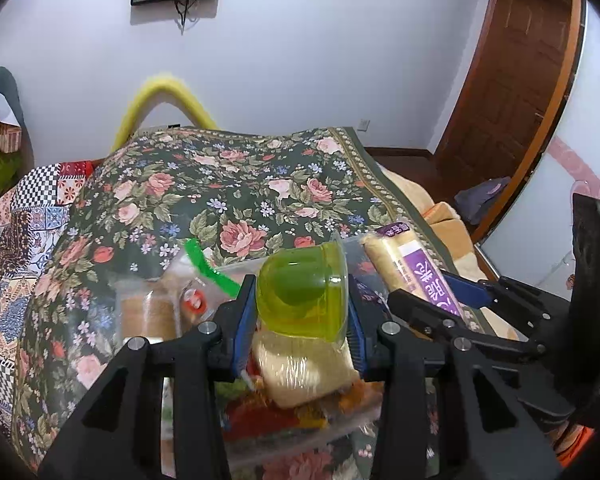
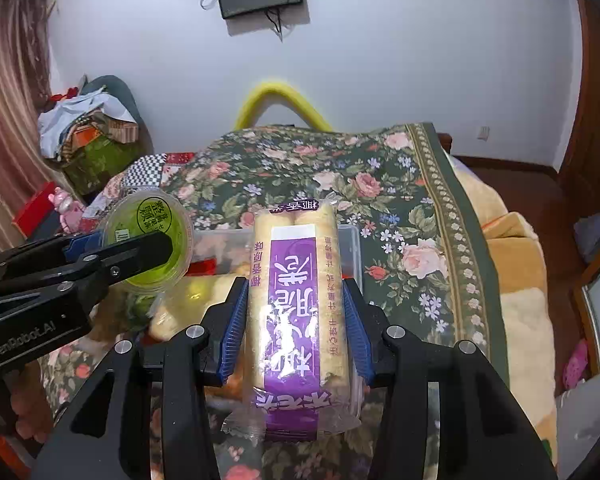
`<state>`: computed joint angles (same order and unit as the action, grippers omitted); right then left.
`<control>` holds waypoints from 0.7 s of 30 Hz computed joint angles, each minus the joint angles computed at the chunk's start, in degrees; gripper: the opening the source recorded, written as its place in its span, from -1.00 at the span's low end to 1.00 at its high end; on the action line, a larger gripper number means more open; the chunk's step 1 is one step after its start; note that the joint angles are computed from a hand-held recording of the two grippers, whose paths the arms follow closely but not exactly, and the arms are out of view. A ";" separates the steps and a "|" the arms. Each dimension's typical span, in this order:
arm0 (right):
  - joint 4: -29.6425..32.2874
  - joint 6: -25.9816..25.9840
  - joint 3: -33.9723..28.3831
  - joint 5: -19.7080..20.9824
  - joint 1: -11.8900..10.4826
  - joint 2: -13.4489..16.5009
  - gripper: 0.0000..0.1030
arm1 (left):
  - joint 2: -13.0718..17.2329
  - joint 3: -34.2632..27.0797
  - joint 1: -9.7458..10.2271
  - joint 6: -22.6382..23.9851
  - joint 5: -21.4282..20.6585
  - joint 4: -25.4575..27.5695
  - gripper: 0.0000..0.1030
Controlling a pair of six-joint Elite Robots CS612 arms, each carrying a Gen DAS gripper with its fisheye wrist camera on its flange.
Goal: Organize snacks
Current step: 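Carry bar with right tool while left tool carries jelly cup, release both into box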
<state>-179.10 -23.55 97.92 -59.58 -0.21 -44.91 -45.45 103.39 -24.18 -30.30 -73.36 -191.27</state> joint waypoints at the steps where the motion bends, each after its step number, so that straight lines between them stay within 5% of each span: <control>1: 0.43 -0.06 -0.42 -0.34 0.10 0.26 -0.17 | 0.27 -0.44 0.12 -0.04 -0.12 0.53 -0.23; 11: 3.60 -1.94 -2.18 -2.05 0.66 1.79 -0.17 | 2.59 -2.93 0.82 -0.01 -0.56 1.93 -0.22; 21: 2.90 -1.49 -1.12 -1.39 0.47 0.57 -0.14 | 0.72 -0.67 0.32 -0.22 0.51 -0.23 -0.20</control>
